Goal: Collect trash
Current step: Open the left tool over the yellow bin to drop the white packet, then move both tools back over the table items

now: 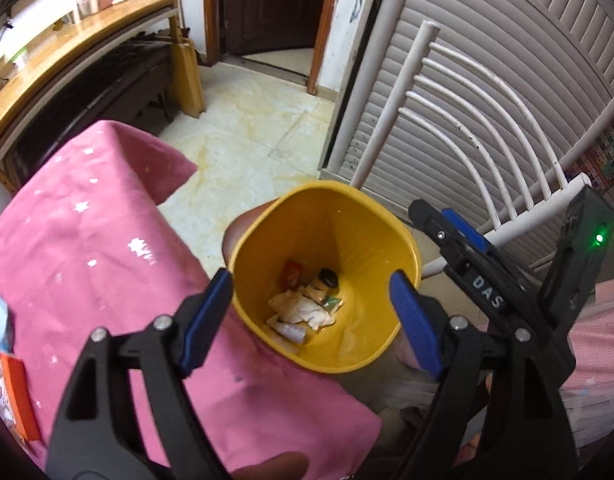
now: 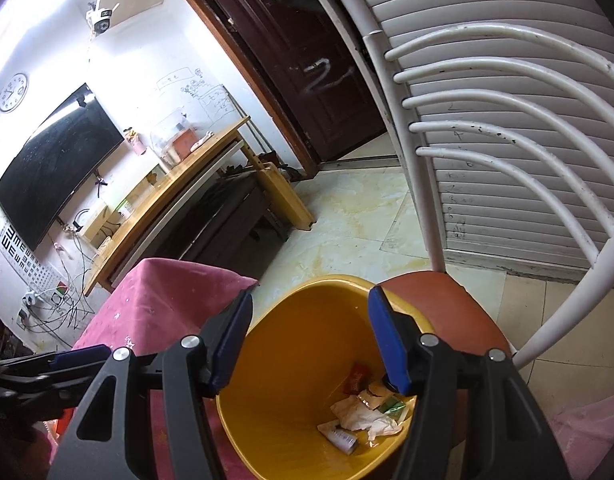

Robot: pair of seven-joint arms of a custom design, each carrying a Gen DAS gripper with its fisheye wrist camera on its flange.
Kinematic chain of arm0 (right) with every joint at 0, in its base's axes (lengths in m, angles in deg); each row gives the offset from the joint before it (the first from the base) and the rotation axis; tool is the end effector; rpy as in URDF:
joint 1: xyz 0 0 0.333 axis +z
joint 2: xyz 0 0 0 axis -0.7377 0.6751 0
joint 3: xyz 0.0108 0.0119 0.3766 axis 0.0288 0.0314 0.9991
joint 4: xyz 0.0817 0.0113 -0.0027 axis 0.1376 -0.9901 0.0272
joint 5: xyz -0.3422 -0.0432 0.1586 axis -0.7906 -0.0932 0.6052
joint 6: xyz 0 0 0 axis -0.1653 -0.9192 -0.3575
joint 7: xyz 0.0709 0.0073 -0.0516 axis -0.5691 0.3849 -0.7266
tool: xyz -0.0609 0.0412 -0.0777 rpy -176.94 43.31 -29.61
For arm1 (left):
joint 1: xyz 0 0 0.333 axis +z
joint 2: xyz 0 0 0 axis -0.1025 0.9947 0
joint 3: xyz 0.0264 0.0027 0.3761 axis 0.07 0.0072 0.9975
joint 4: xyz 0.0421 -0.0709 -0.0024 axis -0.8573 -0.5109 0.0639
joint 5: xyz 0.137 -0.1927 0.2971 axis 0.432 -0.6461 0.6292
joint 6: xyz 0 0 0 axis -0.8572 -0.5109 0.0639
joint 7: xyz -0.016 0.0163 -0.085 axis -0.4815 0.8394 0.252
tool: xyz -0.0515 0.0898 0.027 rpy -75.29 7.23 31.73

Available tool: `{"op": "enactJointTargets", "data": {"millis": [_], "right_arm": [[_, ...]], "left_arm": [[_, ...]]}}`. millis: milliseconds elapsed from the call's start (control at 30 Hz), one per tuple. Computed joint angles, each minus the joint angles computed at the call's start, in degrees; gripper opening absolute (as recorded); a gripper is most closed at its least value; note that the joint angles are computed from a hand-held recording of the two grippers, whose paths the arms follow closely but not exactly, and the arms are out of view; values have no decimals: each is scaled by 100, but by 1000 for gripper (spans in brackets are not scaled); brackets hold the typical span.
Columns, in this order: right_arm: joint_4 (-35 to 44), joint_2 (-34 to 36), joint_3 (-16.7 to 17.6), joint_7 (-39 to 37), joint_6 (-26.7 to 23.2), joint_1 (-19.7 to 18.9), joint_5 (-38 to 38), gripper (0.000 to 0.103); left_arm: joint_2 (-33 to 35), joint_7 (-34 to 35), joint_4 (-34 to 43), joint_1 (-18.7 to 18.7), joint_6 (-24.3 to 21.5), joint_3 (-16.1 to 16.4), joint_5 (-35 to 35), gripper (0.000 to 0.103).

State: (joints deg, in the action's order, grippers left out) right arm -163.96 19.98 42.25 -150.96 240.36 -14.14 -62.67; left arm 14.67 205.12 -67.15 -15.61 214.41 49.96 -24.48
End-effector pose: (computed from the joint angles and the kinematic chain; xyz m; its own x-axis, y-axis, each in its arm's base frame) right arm 0.5136 0.4031 0.3746 -0.3161 -0.8316 -0.4566 -0.4947 0.5552 -0.6686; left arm 0.5956 -0.2387 0.4031 -0.5355 -0.8297 0.1579 -0.7747 0.4080 -0.4831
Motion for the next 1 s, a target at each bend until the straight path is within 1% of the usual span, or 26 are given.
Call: {"op": "enactJointTargets", "data": {"millis": [100, 133, 200, 267, 333, 433, 533, 700, 733, 833, 867, 933, 1000], "right_arm": [[152, 66, 5, 367, 269, -10, -478, 55], [190, 83, 28, 355, 286, -15, -520, 55], [333, 146, 75, -22, 208, 33, -346, 55], [503, 228, 76, -143, 299, 76, -385, 55], [667, 310, 69, -111, 472, 104, -550, 55], [966, 457, 83, -669, 494, 228, -371, 55], [1192, 563, 23, -1033, 572, 369, -256, 55], [1803, 964, -44, -2304, 777, 524, 611, 55], [1980, 1090, -19, -2647, 821, 530, 873, 55], [2386, 1364, 9, -3320, 925, 574, 1436, 56], [2617, 1517, 98, -3745, 908, 558, 1748, 56], [2932, 1722, 182, -4313, 880, 578, 2150, 56], [3335, 1976, 340, -5016, 785, 583, 2610, 56]], "left_arm": [[-226, 299, -273, 203, 197, -125, -329, 77], [-288, 412, -334, 270, 222, -161, -456, 77], [-427, 735, -445, 457, 194, -255, -845, 77], [-572, 1009, -556, 564, 168, -250, -1174, 77], [-686, 1273, -637, 631, 158, -215, -1497, 77], [-862, 1531, -799, 648, 262, -78, -1820, 78], [-1039, 1883, -976, 712, 421, 47, -2173, 78], [-1233, 2587, -1122, 926, 417, 279, -2898, 78], [-1245, 2648, -1135, 937, 438, 326, -2987, 78], [-1289, 2854, -1166, 1049, 421, 488, -3271, 78], [-1294, 2886, -1174, 1081, 451, 535, -3331, 78], [-1313, 2997, -1187, 1150, 473, 607, -3446, 78], [-1299, 3078, -1171, 1251, 488, 695, -3560, 79]]}}
